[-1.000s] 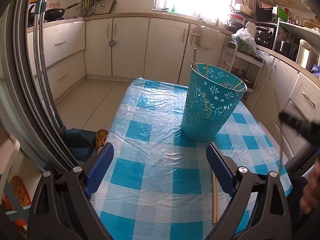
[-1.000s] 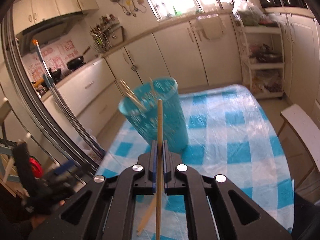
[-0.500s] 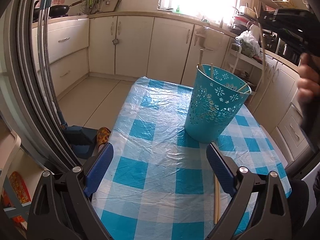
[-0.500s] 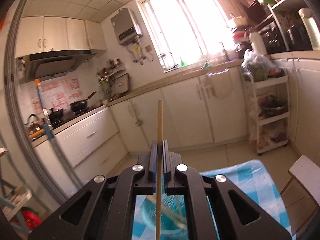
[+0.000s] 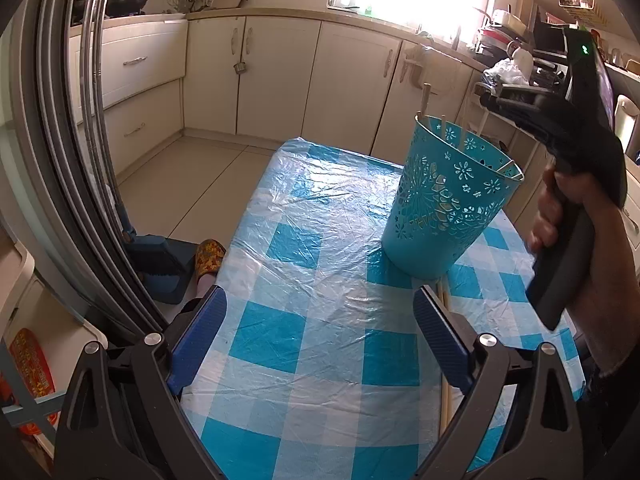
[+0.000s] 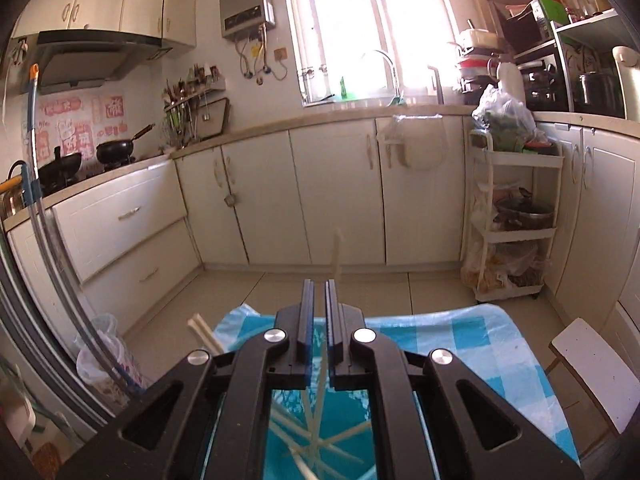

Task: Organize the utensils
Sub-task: 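Carry the chopstick with the right gripper over the teal cup and release it, then grasp another chopstick with the right gripper while the left gripper grasps one too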

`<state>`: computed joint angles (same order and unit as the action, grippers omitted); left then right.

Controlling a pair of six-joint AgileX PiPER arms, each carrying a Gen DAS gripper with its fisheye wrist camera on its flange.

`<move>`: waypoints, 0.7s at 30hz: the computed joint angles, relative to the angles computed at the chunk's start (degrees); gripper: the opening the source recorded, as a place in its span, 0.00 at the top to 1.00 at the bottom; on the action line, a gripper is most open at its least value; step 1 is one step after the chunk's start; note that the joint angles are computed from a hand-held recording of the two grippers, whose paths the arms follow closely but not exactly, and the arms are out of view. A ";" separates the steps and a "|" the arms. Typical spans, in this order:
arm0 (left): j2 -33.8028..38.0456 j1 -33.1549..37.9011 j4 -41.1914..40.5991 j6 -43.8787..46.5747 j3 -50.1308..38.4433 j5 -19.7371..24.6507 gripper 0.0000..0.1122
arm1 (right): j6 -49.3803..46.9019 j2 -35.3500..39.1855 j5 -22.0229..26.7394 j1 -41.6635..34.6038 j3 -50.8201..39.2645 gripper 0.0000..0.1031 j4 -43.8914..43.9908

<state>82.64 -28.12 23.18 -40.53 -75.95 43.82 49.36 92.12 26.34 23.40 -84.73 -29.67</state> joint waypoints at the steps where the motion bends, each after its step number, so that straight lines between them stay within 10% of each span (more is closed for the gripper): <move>1: -0.06 -0.11 0.20 -0.18 -0.07 0.06 0.19 | -0.09 -2.03 -0.49 0.34 2.25 0.87 -0.03; 12: -1.62 -2.48 3.98 -3.71 -0.19 1.46 0.18 | 11.90 -22.90 2.75 5.04 21.38 0.64 -9.38; 21: -3.14 -4.98 5.81 -4.67 0.65 3.13 0.17 | -11.61 -17.97 4.82 5.56 30.81 0.88 22.23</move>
